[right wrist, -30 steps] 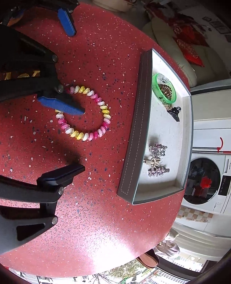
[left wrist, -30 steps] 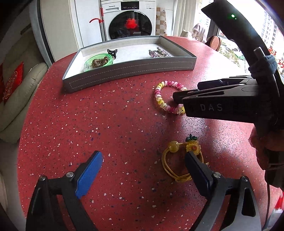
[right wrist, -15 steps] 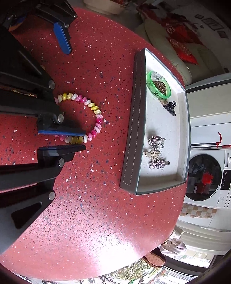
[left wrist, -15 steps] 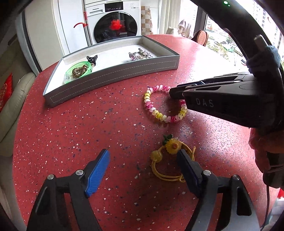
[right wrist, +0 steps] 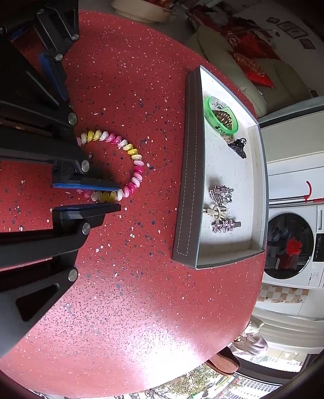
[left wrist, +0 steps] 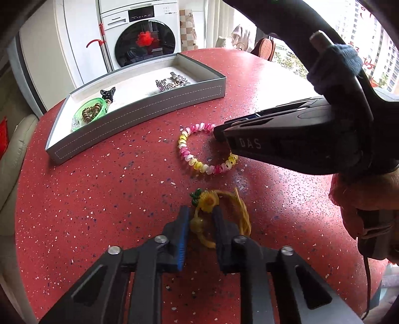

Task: Organize jewelry
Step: 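Grasp the flower hair tie with the left tool while the right tool grasps the beaded bracelet, then carry both items into the grey tray and open both tools to release them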

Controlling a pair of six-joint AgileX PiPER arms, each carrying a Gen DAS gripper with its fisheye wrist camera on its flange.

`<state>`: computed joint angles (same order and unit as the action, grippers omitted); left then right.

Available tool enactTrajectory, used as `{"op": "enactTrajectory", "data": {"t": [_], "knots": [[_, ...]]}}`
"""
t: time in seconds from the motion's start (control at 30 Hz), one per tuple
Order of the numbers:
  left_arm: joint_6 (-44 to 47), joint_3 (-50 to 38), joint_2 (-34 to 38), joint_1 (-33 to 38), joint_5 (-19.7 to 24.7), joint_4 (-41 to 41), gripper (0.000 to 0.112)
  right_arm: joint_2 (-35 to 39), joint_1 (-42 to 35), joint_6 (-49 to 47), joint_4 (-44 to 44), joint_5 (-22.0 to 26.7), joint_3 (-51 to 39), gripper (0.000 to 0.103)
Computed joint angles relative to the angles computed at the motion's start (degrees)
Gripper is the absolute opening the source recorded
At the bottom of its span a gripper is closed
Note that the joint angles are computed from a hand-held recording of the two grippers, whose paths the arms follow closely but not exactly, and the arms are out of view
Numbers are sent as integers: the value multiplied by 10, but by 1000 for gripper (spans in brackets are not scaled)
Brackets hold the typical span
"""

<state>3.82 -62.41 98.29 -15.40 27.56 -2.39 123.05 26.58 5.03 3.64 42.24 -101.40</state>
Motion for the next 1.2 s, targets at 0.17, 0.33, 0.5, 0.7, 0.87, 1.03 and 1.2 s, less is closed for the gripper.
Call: {"op": "enactTrajectory", "data": {"t": [0.17,0.33,0.5,0.7,0.87,1.03,1.2], "knots": [[18,6,-6,24,1,-45,32,4,0,-3,1,9,-8,11],[33,15,-18,49,-5,-76,32,5,11,9,-24,12,-13,16],[43,25,-32,63,-9,-88,32,5,18,21,-46,13,-12,16],[54,33,-40,80,-14,-107,32,2,23,28,-57,9,-8,10],[62,35,-44,95,-13,-117,32,-8,27,38,-64,-7,5,10],[54,37,-49,103,-15,-113,32,-22,28,25,-53,-14,12,10],[53,37,-53,109,-14,-111,32,-33,26,10,-34,-19,19,10]]}}
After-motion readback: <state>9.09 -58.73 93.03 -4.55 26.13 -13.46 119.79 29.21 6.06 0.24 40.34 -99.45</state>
